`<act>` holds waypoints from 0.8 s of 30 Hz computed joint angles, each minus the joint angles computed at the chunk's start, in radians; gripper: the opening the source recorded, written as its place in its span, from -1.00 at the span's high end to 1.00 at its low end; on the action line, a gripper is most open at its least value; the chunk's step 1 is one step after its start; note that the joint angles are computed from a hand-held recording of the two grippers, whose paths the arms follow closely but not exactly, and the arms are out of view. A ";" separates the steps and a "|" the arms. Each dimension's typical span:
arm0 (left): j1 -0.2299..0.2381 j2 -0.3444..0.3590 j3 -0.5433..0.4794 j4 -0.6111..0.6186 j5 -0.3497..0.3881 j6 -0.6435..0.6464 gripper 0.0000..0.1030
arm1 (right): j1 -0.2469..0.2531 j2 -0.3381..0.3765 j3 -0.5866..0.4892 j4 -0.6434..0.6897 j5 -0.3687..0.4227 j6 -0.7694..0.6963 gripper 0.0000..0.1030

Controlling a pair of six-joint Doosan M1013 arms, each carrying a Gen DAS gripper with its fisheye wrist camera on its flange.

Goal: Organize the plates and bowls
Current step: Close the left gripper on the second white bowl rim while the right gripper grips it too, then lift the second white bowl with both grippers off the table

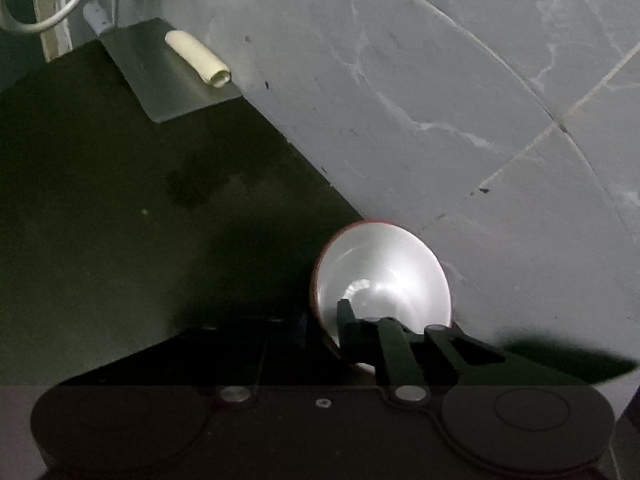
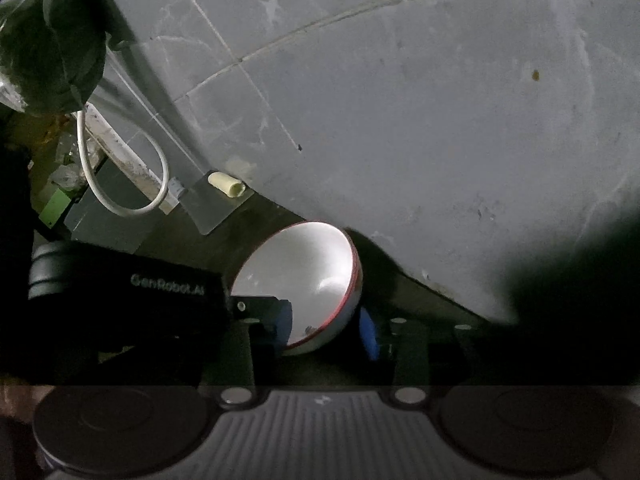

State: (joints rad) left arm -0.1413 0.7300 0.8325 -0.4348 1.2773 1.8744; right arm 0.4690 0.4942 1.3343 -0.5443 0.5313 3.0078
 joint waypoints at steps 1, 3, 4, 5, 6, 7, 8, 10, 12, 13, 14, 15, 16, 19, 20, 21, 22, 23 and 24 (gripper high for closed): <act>0.001 -0.002 0.004 -0.003 -0.004 -0.001 0.71 | 0.000 0.000 0.000 -0.001 0.001 -0.001 0.33; 0.005 -0.007 0.015 -0.014 -0.005 -0.015 0.73 | -0.002 -0.001 0.000 0.006 0.000 -0.014 0.41; 0.007 -0.010 0.020 -0.018 -0.006 -0.026 0.76 | -0.001 -0.001 -0.001 0.004 0.005 -0.025 0.48; 0.010 -0.015 0.026 -0.025 -0.005 -0.040 0.77 | 0.002 -0.001 -0.003 -0.001 0.017 -0.038 0.52; 0.012 -0.019 0.035 -0.032 -0.010 -0.049 0.77 | 0.005 -0.001 -0.006 -0.001 0.029 -0.053 0.54; 0.014 -0.030 0.051 -0.042 -0.022 -0.050 0.77 | 0.007 -0.003 -0.003 -0.002 0.032 -0.057 0.55; 0.017 -0.043 0.072 -0.055 -0.039 -0.046 0.77 | 0.009 -0.008 0.004 -0.008 0.027 -0.049 0.56; 0.024 -0.068 0.111 -0.083 -0.073 -0.040 0.77 | 0.014 -0.017 0.016 -0.030 0.020 -0.033 0.57; 0.032 -0.096 0.152 -0.114 -0.112 -0.020 0.77 | 0.022 -0.028 0.031 -0.069 0.009 -0.009 0.59; 0.035 -0.112 0.175 -0.131 -0.138 0.001 0.77 | 0.025 -0.034 0.038 -0.087 0.002 0.004 0.59; 0.039 -0.132 0.203 -0.152 -0.170 0.036 0.77 | 0.029 -0.041 0.046 -0.114 -0.006 0.024 0.59; 0.041 -0.150 0.229 -0.169 -0.200 0.069 0.77 | 0.034 -0.049 0.055 -0.153 -0.015 0.053 0.59; 0.044 -0.167 0.252 -0.187 -0.226 0.096 0.77 | 0.039 -0.056 0.062 -0.188 -0.022 0.076 0.59; 0.058 -0.212 0.310 -0.247 -0.275 0.145 0.77 | 0.053 -0.078 0.080 -0.285 -0.040 0.133 0.60; 0.063 -0.227 0.328 -0.265 -0.288 0.161 0.77 | 0.058 -0.086 0.086 -0.316 -0.044 0.149 0.61; 0.068 -0.242 0.347 -0.279 -0.301 0.176 0.77 | 0.063 -0.091 0.089 -0.341 -0.046 0.158 0.62; 0.071 -0.256 0.363 -0.288 -0.311 0.190 0.77 | 0.067 -0.097 0.092 -0.357 -0.048 0.161 0.62; 0.074 -0.271 0.380 -0.297 -0.324 0.209 0.77 | 0.071 -0.103 0.094 -0.365 -0.048 0.156 0.63; 0.076 -0.285 0.397 -0.304 -0.337 0.226 0.77 | 0.076 -0.109 0.095 -0.369 -0.047 0.149 0.63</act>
